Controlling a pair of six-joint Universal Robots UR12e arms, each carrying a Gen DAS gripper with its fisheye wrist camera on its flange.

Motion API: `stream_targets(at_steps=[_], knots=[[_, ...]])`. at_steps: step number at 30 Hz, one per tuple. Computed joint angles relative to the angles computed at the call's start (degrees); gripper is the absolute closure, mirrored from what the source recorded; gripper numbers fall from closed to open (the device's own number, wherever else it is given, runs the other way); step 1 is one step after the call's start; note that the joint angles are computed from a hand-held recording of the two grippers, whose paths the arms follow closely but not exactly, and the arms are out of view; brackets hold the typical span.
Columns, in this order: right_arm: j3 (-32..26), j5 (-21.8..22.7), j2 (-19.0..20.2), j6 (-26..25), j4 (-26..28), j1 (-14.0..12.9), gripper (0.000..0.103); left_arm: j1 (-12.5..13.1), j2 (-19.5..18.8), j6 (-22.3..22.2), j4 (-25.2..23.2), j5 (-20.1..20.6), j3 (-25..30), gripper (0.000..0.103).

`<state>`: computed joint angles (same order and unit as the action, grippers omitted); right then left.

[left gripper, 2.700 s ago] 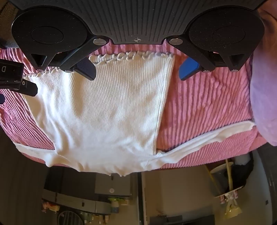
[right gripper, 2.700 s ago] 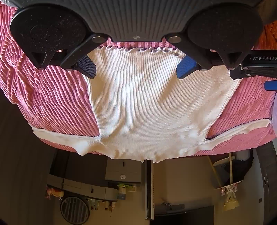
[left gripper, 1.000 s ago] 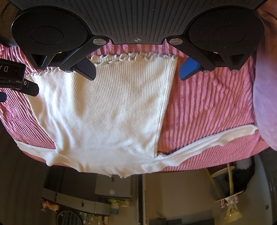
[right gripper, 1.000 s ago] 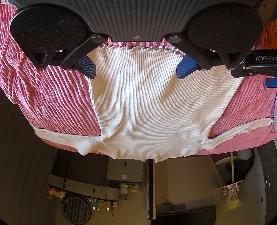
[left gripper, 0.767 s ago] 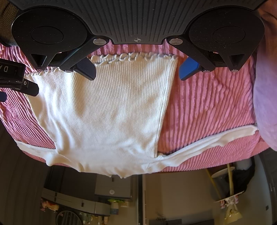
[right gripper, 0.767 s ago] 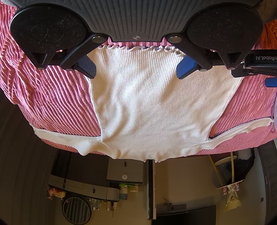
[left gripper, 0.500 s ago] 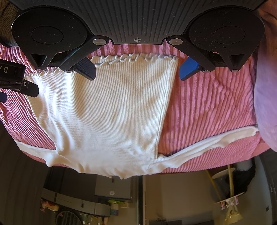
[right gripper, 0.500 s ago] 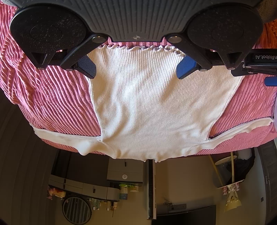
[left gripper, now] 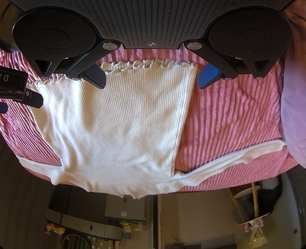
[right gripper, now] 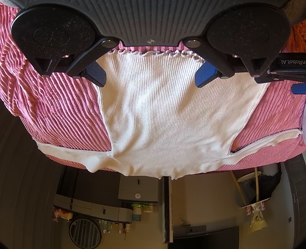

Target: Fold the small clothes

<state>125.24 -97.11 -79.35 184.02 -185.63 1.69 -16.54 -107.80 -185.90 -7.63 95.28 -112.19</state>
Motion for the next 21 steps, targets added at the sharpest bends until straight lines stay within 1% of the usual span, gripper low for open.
stream_targets(at_steps=[21], knots=[[-0.03, 0.23, 0.09, 0.45, -0.26, -0.09, 0.004, -0.01, -0.03, 0.10, -0.22, -0.30, 0.09, 0.000]])
